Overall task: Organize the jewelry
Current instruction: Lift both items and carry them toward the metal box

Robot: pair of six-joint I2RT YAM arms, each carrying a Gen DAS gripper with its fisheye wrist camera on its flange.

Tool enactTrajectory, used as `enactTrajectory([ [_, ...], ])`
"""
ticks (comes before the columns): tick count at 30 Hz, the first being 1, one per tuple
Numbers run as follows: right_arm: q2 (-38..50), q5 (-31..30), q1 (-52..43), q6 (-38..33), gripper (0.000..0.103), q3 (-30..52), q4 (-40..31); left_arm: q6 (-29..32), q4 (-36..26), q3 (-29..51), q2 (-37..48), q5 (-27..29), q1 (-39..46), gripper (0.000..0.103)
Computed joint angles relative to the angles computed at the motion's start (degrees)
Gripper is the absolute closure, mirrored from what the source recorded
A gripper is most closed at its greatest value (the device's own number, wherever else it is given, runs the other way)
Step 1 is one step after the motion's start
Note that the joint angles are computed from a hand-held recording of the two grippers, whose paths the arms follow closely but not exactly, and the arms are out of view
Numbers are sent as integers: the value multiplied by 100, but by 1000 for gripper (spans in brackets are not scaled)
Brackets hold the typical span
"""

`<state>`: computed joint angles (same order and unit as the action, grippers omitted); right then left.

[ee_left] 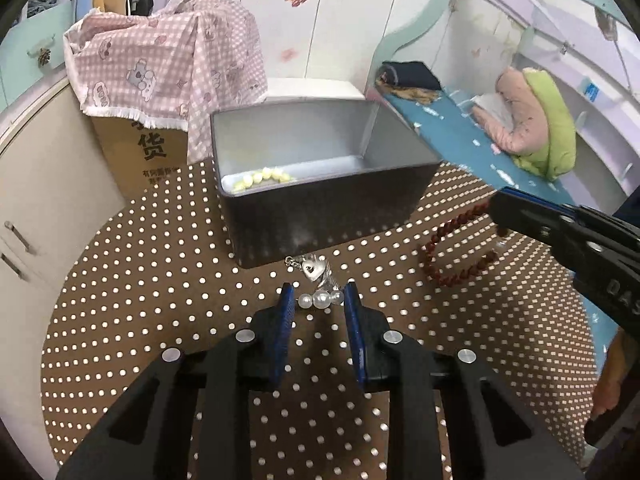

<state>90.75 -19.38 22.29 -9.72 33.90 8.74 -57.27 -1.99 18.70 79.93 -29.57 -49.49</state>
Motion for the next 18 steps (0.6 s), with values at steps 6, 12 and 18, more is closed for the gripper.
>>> enactTrajectory([
  [6,-423,168,173,64,95,177,-393,-79,-842,55,-1165,-234,-305,80],
  [12,-683,257,308,120,95,546,-780,333,-1615,376,-2251,-301,-203,80],
  [18,-653,407,515,212,95,1092,-1068,1051,-2144,931,-2827,-335,213,80],
])
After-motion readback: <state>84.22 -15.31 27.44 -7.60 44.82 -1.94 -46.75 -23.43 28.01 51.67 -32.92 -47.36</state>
